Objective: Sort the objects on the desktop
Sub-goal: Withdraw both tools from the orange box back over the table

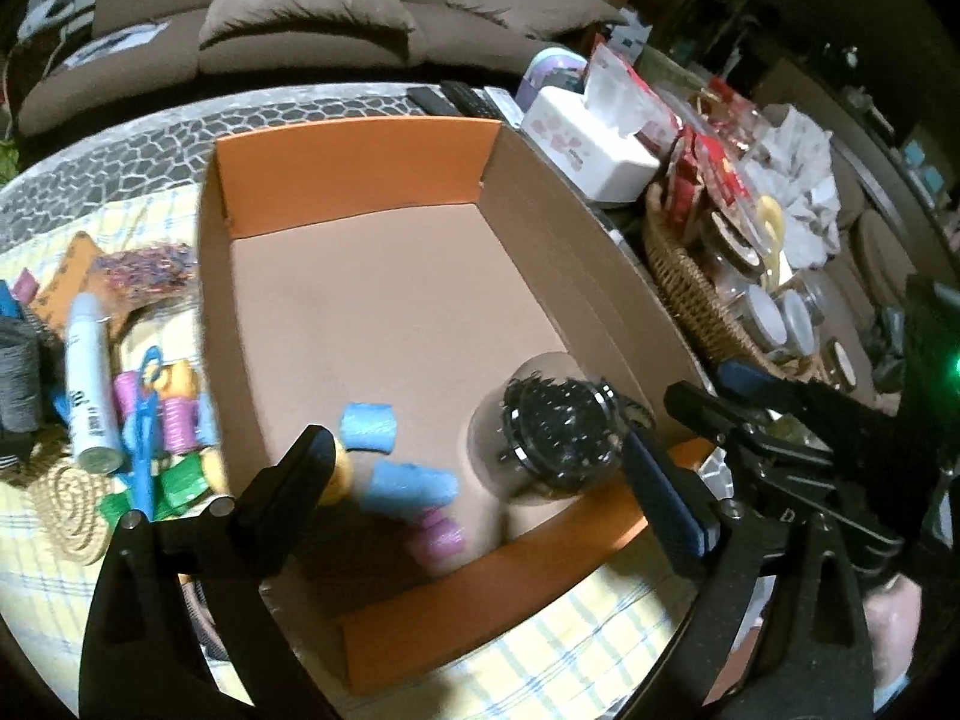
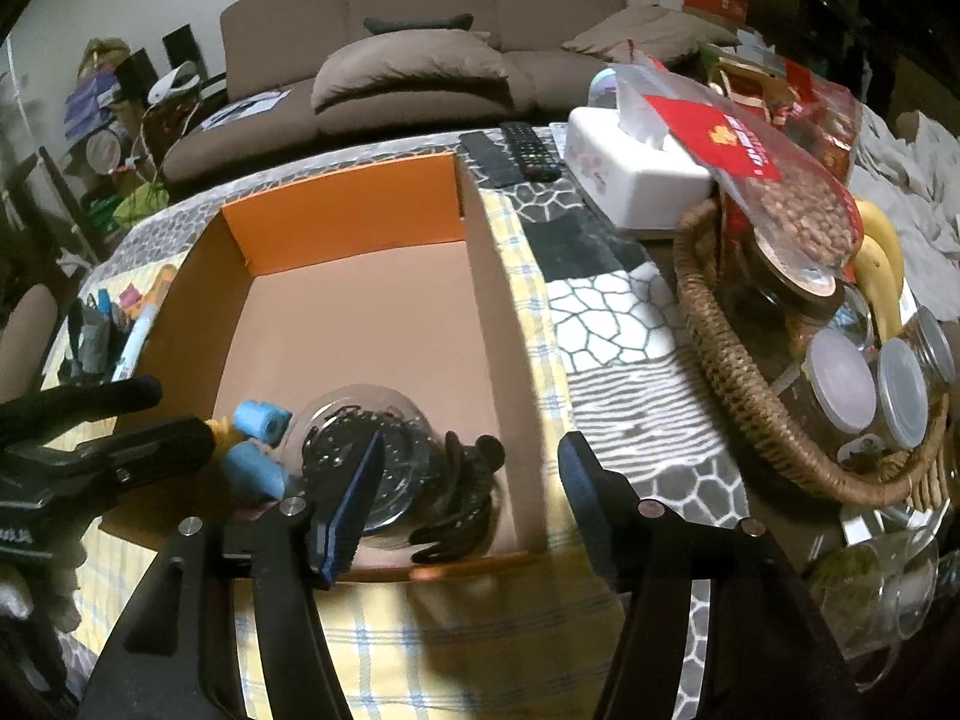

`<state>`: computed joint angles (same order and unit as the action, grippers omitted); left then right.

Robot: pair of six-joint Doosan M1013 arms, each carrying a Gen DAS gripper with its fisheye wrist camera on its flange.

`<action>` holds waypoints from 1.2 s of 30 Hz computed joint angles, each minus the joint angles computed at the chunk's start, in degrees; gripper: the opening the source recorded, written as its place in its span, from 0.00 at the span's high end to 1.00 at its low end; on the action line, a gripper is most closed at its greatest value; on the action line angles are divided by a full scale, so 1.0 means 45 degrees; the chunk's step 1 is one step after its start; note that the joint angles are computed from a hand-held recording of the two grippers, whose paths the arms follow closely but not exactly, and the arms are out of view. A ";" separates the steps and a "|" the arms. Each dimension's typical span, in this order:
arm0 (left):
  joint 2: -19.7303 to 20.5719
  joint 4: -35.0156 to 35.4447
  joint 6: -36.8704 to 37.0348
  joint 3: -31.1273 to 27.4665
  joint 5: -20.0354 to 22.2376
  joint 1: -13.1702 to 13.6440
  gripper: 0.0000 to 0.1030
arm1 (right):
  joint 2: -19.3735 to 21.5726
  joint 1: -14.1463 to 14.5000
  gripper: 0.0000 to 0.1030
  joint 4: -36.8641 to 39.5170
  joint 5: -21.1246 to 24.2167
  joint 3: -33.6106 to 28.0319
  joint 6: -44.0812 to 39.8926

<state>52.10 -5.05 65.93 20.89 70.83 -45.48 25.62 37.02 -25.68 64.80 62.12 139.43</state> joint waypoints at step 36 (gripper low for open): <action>-0.3843 0.1923 -0.1316 0.6860 -0.3251 0.0378 0.00 | 0.1362 0.0661 0.00 0.0720 0.1360 -0.2150 -0.1448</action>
<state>34.81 3.60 60.01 51.76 56.20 -43.78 31.75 39.99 -22.44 70.92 52.44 132.92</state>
